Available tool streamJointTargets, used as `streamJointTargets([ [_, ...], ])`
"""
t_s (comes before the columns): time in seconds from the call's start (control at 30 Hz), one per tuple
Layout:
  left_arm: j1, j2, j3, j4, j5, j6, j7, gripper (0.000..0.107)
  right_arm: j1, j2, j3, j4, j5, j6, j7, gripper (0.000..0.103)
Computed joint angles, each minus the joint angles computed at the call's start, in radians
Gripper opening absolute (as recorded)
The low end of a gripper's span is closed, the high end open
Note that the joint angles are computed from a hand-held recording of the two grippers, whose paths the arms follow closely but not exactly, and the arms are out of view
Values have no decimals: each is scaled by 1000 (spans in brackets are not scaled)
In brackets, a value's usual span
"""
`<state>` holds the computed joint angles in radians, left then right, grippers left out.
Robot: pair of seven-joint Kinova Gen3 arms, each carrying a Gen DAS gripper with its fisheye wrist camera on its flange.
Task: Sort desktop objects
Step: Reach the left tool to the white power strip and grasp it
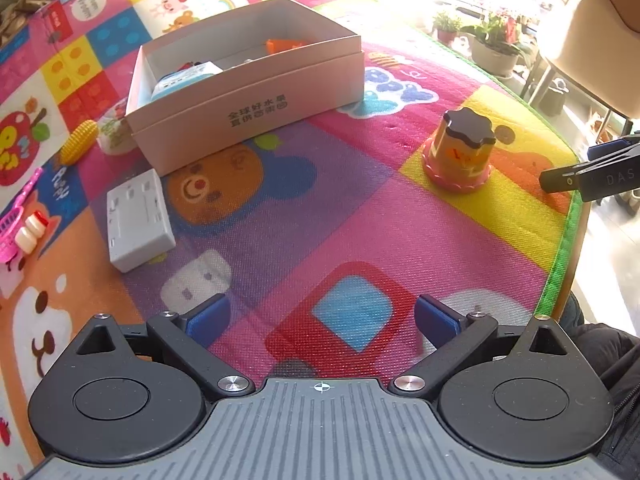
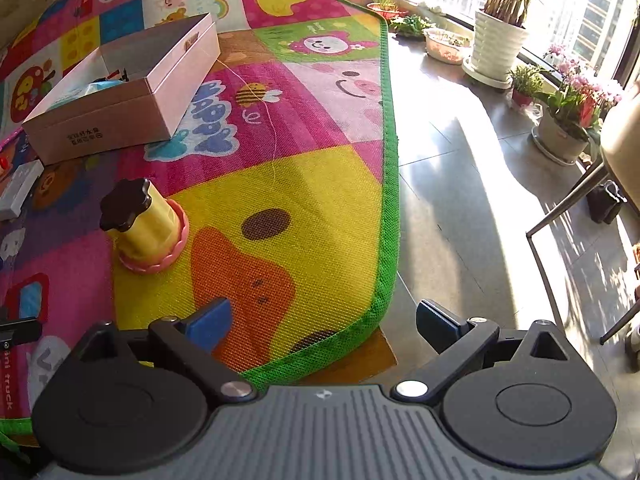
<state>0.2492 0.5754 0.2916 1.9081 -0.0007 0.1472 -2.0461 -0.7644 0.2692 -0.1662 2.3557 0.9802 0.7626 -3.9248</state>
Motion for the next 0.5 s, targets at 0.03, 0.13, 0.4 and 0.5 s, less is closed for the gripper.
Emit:
streamJointTargets([
  [0.03, -2, 0, 1, -1, -2, 0, -3, 101, -2, 1, -2, -4, -11, 7, 2, 98],
  [0.13, 10, -4, -24, -1, -14, -15, -9, 101, -6, 7, -6, -23, -51, 36, 32, 98],
  [0.4, 175, 54, -259, -156, -45, 35, 104, 101, -21, 37, 8, -64, -99, 86, 89, 103],
  [0.5, 245, 97, -354, -231, -70, 54, 187, 102, -27, 35, 12, -59, -96, 83, 77, 103],
])
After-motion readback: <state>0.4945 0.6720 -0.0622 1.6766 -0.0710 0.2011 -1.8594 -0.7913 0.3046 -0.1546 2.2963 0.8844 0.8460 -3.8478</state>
